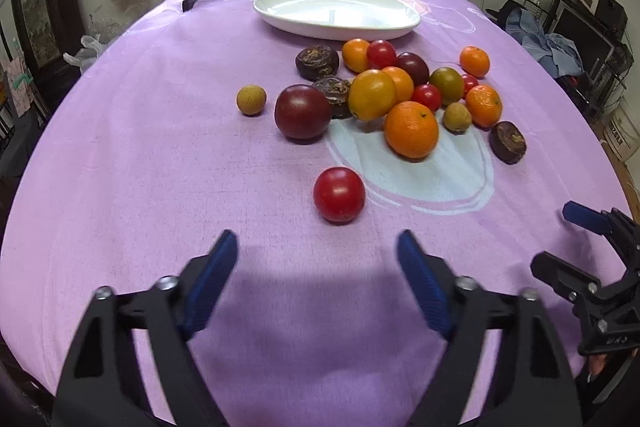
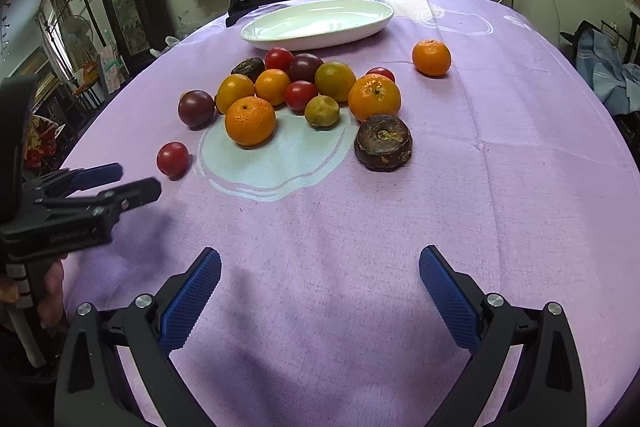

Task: Organize fruits
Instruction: 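Grasp the red tomato with the left tool while the right tool grasps the brown fruit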

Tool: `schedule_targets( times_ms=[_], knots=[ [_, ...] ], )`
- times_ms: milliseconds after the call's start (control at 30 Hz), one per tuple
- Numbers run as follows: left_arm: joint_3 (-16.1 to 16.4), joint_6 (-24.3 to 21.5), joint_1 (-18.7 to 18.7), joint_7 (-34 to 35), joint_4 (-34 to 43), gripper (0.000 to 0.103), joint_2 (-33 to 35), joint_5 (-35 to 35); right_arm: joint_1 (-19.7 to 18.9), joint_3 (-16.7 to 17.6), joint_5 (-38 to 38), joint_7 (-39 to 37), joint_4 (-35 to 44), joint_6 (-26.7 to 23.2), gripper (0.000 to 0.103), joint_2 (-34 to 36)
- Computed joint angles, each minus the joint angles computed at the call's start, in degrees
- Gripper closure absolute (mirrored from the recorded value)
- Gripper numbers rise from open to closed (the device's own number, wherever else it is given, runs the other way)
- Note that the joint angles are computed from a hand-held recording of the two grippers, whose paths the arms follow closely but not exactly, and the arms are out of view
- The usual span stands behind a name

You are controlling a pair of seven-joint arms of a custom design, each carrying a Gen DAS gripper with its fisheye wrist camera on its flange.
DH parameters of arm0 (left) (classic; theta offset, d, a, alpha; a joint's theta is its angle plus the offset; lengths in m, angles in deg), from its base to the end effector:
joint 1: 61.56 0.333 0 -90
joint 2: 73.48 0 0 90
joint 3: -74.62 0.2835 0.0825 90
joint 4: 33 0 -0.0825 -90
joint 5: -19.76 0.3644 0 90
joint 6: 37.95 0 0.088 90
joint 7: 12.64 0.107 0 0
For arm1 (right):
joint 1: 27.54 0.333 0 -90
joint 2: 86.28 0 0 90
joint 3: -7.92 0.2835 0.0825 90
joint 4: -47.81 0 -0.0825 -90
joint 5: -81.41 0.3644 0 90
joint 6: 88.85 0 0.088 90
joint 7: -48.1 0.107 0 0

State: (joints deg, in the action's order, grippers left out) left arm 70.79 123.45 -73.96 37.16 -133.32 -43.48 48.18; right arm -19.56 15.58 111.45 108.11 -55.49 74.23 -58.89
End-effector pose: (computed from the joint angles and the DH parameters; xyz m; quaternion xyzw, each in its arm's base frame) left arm 0.6396 -0.2050 0.3151 -0.6796 0.6736 -0.2161 0.1941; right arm 0.6455 0.1435 0.3239 -0.7648 0.5623 -0.1065 0.2959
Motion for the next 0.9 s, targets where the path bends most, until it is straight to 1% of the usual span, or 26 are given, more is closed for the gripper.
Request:
schedule_targets(
  times_ms=[33,100,167,200,233,267,300,333,400,533,567,600,633,667,733,800,867,900],
  knots=[
    [-1.37,-0.9,1.16,1.83,1.41,0.033,1.07,-1.6,-0.29,0.19,0.25,-0.18,0.33,-0.51,0.003,0.16],
    [-2.53,-2.6,1.96,4.17,4.04,0.034,2.92,-3.52,-0.57,0.31,0.52,-0.54,0.79,-1.22,0.003,0.31],
    [-3.44,-3.66,2.48,6.45,6.54,0.043,4.82,-5.22,-0.26,-0.15,0.2,-0.34,0.98,-0.94,0.003,0.41],
    [-3.08,-3.82,2.07,6.71,7.63,0.044,5.61,-5.36,-0.04,-0.5,-0.2,0.02,1.33,-1.12,0.003,0.58],
    [-2.26,-3.24,1.37,6.45,8.1,0.05,6.02,-4.85,0.19,-0.92,-0.69,0.61,1.73,-1.53,0.003,0.72],
    [-1.61,-2.89,0.78,6.37,8.72,0.061,6.51,-4.33,0.32,-1.21,-1.1,1.1,2.25,-1.96,0.003,0.94],
    [-1.04,-2.35,0.32,6.15,8.94,0.067,6.75,-3.87,0.3,-1.37,-1.43,1.38,2.85,-2.44,0.003,1.17],
    [-1.69,-1.94,0.92,7.04,9.14,0.073,6.98,-4.48,0.29,-1.51,-1.76,1.58,3.36,-2.7,0.003,1.41],
    [-2.64,-0.75,1.96,8.22,8.95,0.073,7.11,-5.87,0.74,-2.29,-3.08,2.43,4.53,-2.87,0.003,1.97],
    [-1.4,0.3,1.12,8.14,8.57,0.074,7.01,-5.67,3.05,-5.58,-8.91,6.23,8.89,-3.02,0.003,4.68],
    [-1.8,0.62,1.58,8.48,8.3,0.074,6.94,-6.16,3.85,-6.64,-11.11,7.14,11.01,-3.63,0.003,6.08],
    [-2.0,0.92,1.85,8.67,8.11,0.074,6.88,-6.54,4.0,-6.89,-12.56,7.36,13.07,-4.46,0.004,7.4],
    [-2.0,1.06,1.92,8.7,7.95,0.074,6.79,-6.75,3.77,-6.72,-13.63,7.11,15.77,-6.05,0.008,9.06],
    [-2.01,1.27,2.01,8.75,7.78,0.074,6.72,-6.95,3.68,-6.77,-14.57,7.42,18.81,-8.25,0.017,10.87],
    [-1.95,1.57,2.01,8.76,7.49,0.074,6.6,-7.16,4.44,-7.89,-16.96,9.36,24.4,-11.67,0.027,14.34],
    [-2.0,1.71,2.09,8.95,7.4,0.074,6.56,-7.38,4.9,-8.57,-18.89,11.07,29.55,-14.54,0.033,17.6],
    [-1.98,1.73,2.12,9.06,7.54,0.074,6.66,-7.56,4.99,-8.81,-20.22,12.49,33.51,-16.75,0.046,20.08],
    [-1.88,1.82,2.05,9.01,7.5,0.074,6.66,-7.56,4.64,-8.26,-20.27,12.3,34.42,-16.97,0.047,20.71]
  ],
)
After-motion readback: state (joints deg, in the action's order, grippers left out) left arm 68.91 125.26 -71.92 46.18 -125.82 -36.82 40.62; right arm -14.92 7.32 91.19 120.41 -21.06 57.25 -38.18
